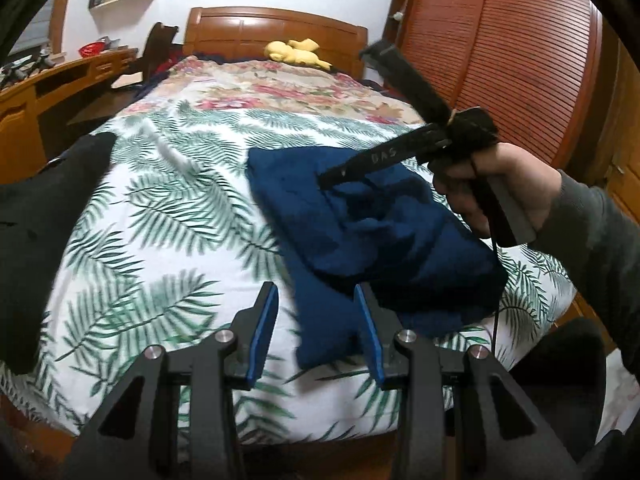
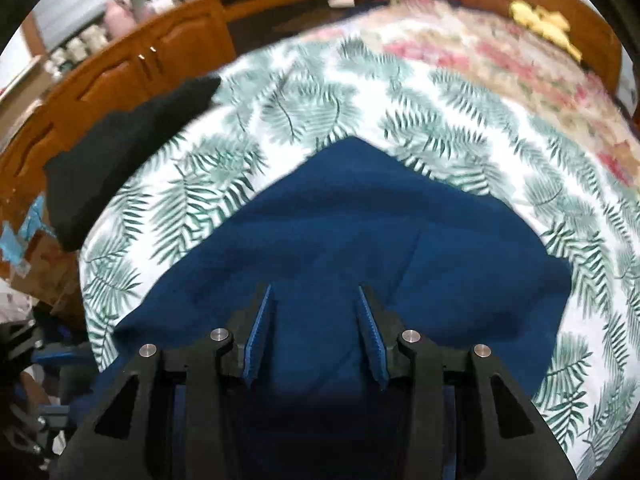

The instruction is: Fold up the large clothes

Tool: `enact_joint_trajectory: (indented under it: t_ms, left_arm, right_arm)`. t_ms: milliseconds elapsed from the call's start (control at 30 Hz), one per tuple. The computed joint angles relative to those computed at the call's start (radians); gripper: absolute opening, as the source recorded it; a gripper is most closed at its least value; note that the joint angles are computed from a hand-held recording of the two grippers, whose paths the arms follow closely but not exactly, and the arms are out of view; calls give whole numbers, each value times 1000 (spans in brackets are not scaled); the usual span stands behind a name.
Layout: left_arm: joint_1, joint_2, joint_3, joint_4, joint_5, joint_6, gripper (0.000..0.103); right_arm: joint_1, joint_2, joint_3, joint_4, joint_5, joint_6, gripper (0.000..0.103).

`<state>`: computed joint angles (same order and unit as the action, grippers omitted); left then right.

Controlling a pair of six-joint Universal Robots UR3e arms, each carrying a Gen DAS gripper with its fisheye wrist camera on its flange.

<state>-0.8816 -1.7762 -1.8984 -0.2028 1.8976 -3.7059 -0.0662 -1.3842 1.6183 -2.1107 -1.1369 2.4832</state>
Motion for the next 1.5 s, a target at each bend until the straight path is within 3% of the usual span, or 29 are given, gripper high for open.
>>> enact_joint_trajectory:
  t_ms: [67, 100, 167, 200, 233, 367, 567, 667, 800, 900, 1033, 1100, 1233, 1333, 1400, 1500]
  left_arm:
    - [11, 28, -44, 22, 0, -2, 38]
    - [18, 41, -60, 30, -4, -2, 38]
    - [27, 63, -92, 45, -7, 0, 38]
    - [31, 71, -103, 53, -9, -1, 38]
    - [35, 78, -115, 61, -13, -1, 38]
    - [41, 86, -126, 77, -17, 4, 38]
    - [32, 74, -104, 66, -12, 10, 38]
    - [33, 67, -85, 65, -18, 6, 38]
    - [43, 39, -12, 68, -50, 35, 38]
    - [47, -10, 78, 52, -83, 63, 38]
    - [48, -97, 202, 13, -120, 91, 38]
    - [58, -146, 260, -10, -150, 96, 38]
    - [49, -197, 310, -71, -122, 96, 38]
    - [66, -173, 241, 0, -187, 93, 12]
    - [51, -153, 212, 17, -163, 92, 9]
    - [13, -109, 162, 8, -57, 69, 8]
  right_arm:
    - [31, 59, -58, 26, -47, 18, 43]
    - [47, 79, -75, 28, -73, 24, 37]
    - [64, 98, -93, 47, -89, 3, 10]
    - [63, 100, -109, 85, -69, -15, 2]
    - [63, 86, -95, 70, -72, -17, 0]
    - [53, 0, -32, -31, -34, -11, 0]
    - [41, -45, -64, -203, 52, 87, 0]
    - [84, 12, -183, -154, 23, 99, 0]
    - [69, -12, -151, -175, 2, 90, 0]
    - [-25, -76, -79, -151, 58, 58, 0]
    - [-143, -172, 66, -177, 61, -17, 37]
    - [-211, -195, 124, -192, 58, -50, 42]
    - [-310, -185, 180, -207, 68, -96, 46]
    - [-359, -166, 200, -211, 95, -111, 47]
    - [-372, -157, 222, -232, 101, -118, 50]
    - [-372, -129, 234, -245, 111, -117, 55]
